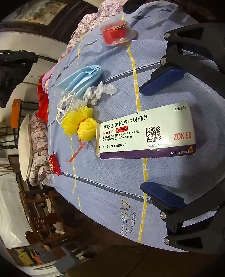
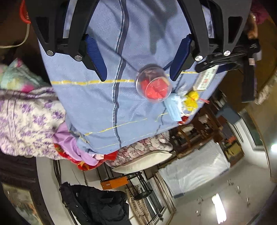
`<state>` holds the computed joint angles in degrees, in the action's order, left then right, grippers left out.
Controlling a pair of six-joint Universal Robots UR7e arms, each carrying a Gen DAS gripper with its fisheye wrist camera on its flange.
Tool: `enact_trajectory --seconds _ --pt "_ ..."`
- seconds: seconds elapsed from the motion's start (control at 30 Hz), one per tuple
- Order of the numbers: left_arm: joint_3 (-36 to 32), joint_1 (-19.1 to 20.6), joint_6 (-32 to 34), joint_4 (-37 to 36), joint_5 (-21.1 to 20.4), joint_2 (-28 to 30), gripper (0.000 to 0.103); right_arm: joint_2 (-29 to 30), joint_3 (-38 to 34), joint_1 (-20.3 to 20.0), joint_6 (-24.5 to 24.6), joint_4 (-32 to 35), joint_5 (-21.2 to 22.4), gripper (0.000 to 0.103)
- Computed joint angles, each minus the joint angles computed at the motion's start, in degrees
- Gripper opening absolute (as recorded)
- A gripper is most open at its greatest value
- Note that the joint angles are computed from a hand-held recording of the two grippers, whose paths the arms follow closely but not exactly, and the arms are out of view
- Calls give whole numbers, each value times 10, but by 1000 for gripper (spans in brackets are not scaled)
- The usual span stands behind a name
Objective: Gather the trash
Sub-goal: 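Grasp the white medicine box with the left tool while the right tool holds the cup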
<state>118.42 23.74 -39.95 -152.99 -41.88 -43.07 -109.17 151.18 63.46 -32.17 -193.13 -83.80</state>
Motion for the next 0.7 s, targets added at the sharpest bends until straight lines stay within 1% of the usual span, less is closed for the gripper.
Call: enact_trajectory --seconds 0.03,0.13,0.27,0.33,0.47,0.5,0.53,0.57,0.63,0.7 --pt "0 0 1 0 0 -1 97 24 -10 26 -3 -14 -32 74" --pt "-1 0 -2 1 1 0 97 69 -32 68 -16 -19 -83 74" --pt "-1 -2 -9 5 3 1 97 101 -51 95 -20 -23 -110 74" --pt "-3 -2 -9 4 2 3 97 117 -63 110 -16 -18 -132 74" --pt "-5 -2 -8 3 1 4 97 140 -89 132 16 10 -180 74" --pt "-4 -2 -8 3 1 4 97 143 -97 134 25 30 -192 74" --pt "-4 -2 -7 1 0 4 97 144 -104 133 32 48 -195 73" --pt "-4 -1 -5 0 0 4 97 144 -104 131 28 44 -188 66" --pt "-4 -1 -1 -3 -1 4 97 148 -102 131 27 33 -190 56" --pt "1 0 8 -17 -5 1 97 140 -92 121 19 27 -163 55"
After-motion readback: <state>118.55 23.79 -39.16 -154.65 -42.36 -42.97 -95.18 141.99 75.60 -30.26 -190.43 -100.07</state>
